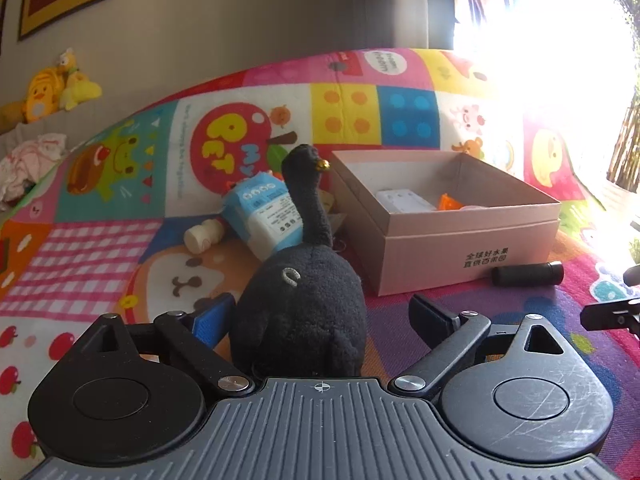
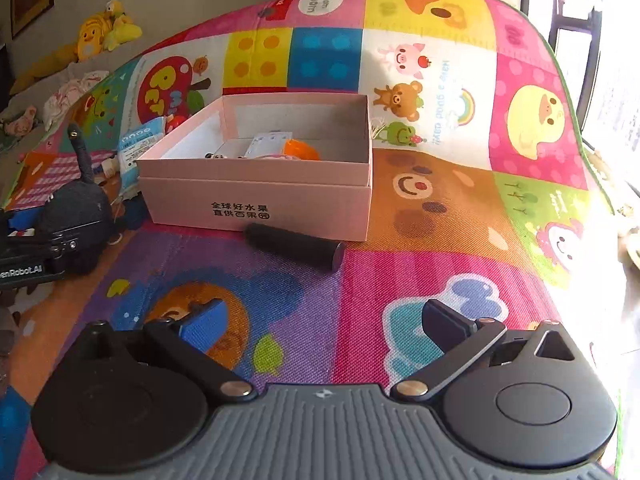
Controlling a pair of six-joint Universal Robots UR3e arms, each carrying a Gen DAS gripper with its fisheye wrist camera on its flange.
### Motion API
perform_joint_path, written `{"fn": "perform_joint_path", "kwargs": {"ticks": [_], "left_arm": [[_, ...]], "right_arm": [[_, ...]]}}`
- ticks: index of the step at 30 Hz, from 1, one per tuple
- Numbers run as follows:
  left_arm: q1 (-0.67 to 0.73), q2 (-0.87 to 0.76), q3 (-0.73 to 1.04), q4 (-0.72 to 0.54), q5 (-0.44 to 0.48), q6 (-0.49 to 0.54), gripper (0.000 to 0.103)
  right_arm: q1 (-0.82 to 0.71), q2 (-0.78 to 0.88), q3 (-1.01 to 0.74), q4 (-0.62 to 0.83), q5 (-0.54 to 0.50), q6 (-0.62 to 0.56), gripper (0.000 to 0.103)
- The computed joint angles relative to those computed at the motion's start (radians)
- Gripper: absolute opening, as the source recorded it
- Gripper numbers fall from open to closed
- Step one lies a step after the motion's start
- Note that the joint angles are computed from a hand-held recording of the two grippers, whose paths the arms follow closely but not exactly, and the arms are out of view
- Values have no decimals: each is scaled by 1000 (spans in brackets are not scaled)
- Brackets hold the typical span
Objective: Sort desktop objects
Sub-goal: 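Grasp the black foam handle again with the right gripper and lift it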
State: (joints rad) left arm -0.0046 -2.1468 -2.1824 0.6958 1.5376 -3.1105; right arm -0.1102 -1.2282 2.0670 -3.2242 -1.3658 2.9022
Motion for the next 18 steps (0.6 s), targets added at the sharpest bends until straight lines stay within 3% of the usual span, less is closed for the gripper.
{"fn": "perform_joint_path", "kwargs": {"ticks": [5, 12, 14, 16, 18], "left_arm": [[14, 25, -45, 14, -38, -11, 100], [30, 38, -70, 16, -70, -22, 102], [31, 38, -72, 12, -70, -26, 102], [30, 38, -71, 12, -69, -24, 102], [28, 35, -71, 14, -65, -20, 103]], "right_arm": [[1, 104, -191, 154, -23, -1, 103], [94, 249, -308, -16, -307, -36, 102], [76, 207, -259, -40, -235, -18, 102], [43, 148, -215, 1, -100, 9, 102], [46, 140, -230, 59, -48, 37, 102]]}}
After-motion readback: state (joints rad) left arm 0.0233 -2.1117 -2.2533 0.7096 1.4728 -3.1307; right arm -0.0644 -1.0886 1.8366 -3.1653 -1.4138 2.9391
